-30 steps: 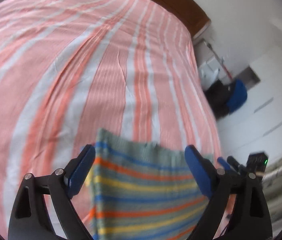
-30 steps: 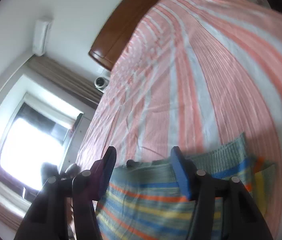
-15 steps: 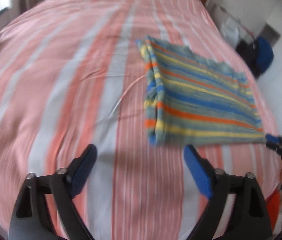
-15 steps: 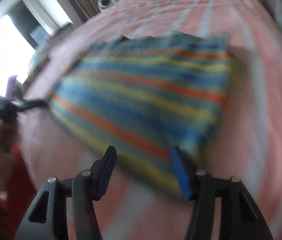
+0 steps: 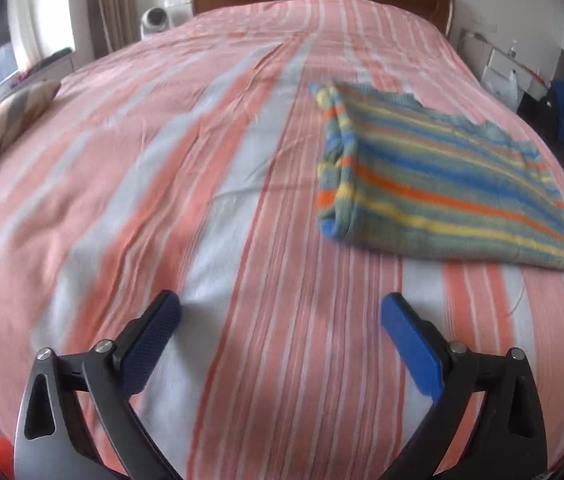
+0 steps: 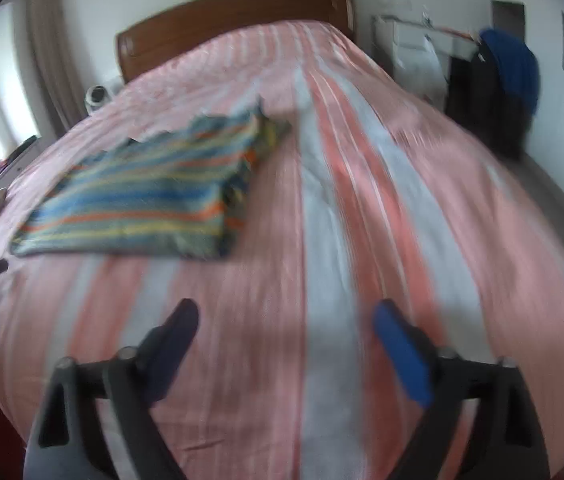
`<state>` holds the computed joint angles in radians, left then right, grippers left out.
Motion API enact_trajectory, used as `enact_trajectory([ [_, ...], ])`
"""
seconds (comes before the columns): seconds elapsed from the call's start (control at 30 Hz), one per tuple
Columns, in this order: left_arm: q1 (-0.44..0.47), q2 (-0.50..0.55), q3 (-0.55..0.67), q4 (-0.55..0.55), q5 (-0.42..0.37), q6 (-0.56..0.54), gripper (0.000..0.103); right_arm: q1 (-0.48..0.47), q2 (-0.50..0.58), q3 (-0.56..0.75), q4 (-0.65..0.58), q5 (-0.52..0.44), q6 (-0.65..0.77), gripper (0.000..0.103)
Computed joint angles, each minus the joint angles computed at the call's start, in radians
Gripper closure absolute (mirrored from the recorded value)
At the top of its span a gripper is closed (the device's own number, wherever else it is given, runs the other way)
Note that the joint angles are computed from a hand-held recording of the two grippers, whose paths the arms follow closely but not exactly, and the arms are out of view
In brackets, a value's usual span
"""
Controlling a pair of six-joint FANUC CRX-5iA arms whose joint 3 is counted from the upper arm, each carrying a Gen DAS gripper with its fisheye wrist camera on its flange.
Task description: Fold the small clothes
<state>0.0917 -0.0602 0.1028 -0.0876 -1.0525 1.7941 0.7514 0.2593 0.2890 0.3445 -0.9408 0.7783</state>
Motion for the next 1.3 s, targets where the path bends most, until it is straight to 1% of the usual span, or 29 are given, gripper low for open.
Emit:
enact_trajectory([
  [0.07, -0.008, -0.01, -0.014, -0.017, 0.017, -0.002, 0.0, 0.0, -0.016, -0.043, 0.027, 0.046, -0.017, 0.004],
  [0.13, -0.01, -0.002, -0.008, -0.02, 0.007, -0.009, 0.0, 0.009, -0.014, -0.062, 0.052, 0.074, -0.017, 0.0],
  [0.2, -0.009, -0.002, -0.013, -0.015, 0.009, -0.012, 0.0, 0.013, -0.012, -0.076, 0.071, 0.084, -0.016, 0.0],
  [0.3, -0.009, -0.006, -0.022, -0.012, 0.018, -0.015, 0.0, 0.005, -0.032, -0.115, 0.066, 0.135, -0.029, 0.0],
  [0.37, -0.009, -0.01, -0.032, -0.009, 0.031, -0.018, 0.0, 0.005, -0.032, -0.126, 0.073, 0.152, -0.036, 0.0],
  [0.53, -0.008, -0.02, -0.051, -0.007, 0.053, -0.022, 0.0, 0.008, -0.031, -0.139, 0.096, 0.168, -0.05, 0.0],
  [1.3, -0.006, -0.019, -0.047, -0.003, 0.044, -0.029, 0.0, 0.01, -0.033, -0.143, 0.103, 0.169, -0.055, 0.0],
])
